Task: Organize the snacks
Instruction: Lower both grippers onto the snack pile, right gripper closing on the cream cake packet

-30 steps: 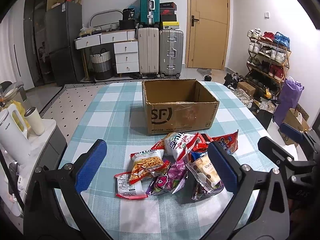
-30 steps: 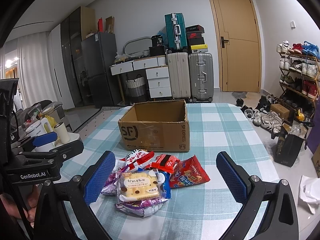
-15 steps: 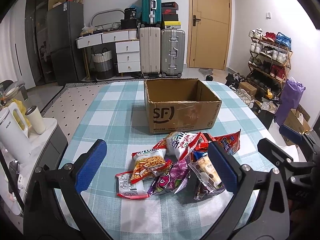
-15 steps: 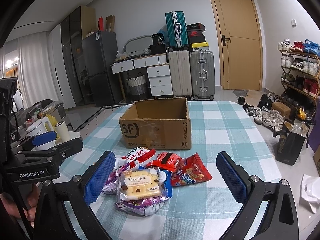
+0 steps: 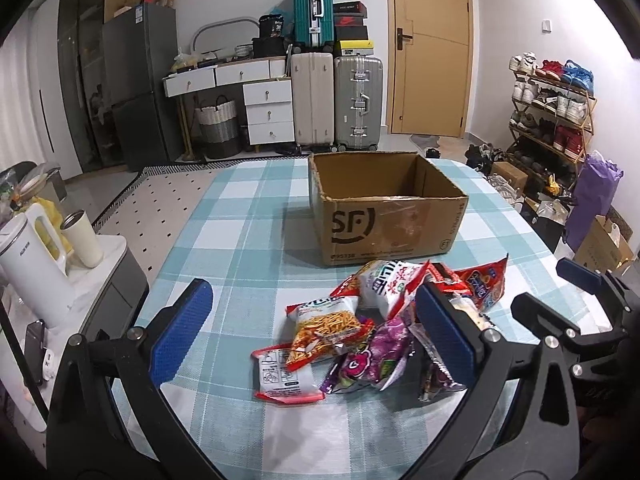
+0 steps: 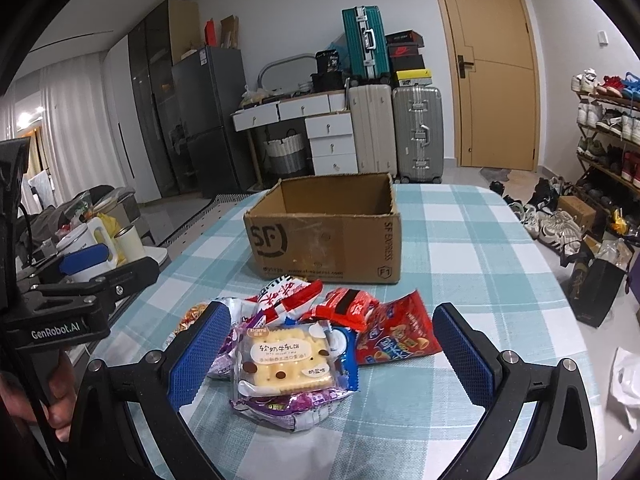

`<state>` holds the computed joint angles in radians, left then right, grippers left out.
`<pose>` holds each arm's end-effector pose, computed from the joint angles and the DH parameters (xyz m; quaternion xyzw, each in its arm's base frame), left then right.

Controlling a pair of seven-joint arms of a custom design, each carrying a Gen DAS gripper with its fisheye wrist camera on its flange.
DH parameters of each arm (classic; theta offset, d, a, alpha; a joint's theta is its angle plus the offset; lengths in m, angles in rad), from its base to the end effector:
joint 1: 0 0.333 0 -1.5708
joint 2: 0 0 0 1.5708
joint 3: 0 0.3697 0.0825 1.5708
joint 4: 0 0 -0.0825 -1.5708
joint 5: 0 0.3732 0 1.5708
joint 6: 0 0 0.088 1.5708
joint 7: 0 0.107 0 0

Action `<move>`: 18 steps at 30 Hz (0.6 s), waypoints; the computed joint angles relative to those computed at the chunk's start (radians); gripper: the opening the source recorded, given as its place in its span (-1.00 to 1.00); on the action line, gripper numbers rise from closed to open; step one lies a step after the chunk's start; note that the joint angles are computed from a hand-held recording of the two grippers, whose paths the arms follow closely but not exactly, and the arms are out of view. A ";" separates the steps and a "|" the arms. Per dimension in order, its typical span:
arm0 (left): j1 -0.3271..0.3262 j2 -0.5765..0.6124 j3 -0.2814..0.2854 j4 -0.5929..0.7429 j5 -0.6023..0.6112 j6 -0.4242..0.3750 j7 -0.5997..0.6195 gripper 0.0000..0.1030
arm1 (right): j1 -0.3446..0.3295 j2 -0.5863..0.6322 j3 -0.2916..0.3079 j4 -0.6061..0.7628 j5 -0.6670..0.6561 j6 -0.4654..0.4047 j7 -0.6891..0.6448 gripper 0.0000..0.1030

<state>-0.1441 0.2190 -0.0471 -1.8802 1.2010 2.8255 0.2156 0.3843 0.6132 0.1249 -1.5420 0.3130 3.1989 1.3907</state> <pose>0.6252 -0.1663 0.5103 -0.6689 0.5848 -0.2909 0.3548 0.6994 0.3261 0.4696 -0.6982 0.5134 -0.2075 0.4537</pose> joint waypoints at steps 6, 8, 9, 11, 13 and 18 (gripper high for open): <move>0.011 0.017 0.009 0.003 -0.013 0.011 0.001 0.96 | -0.021 0.051 0.043 0.064 -0.007 -0.061 -0.030 0.99; 0.011 0.014 0.011 -0.002 -0.019 0.006 0.006 0.96 | -0.050 0.075 0.089 0.096 -0.003 -0.097 -0.062 0.99; 0.012 0.018 0.012 0.000 -0.023 0.006 0.008 0.96 | -0.046 0.088 0.086 0.113 0.000 -0.113 -0.066 0.99; 0.014 0.013 0.017 -0.008 -0.019 0.009 0.003 0.96 | -0.039 0.105 0.080 0.141 0.006 -0.144 -0.075 0.99; 0.016 0.014 0.019 -0.011 -0.018 0.010 -0.003 0.96 | -0.033 0.120 0.075 0.164 0.011 -0.165 -0.084 0.99; 0.026 0.013 0.023 -0.020 -0.019 0.013 -0.011 0.96 | -0.020 0.168 0.067 0.233 0.021 -0.226 -0.102 0.99</move>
<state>-0.1182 0.2323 -0.0238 -1.9002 1.1817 2.8389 0.2048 0.3646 0.7817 0.1917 -1.3085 0.3342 2.9729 1.2884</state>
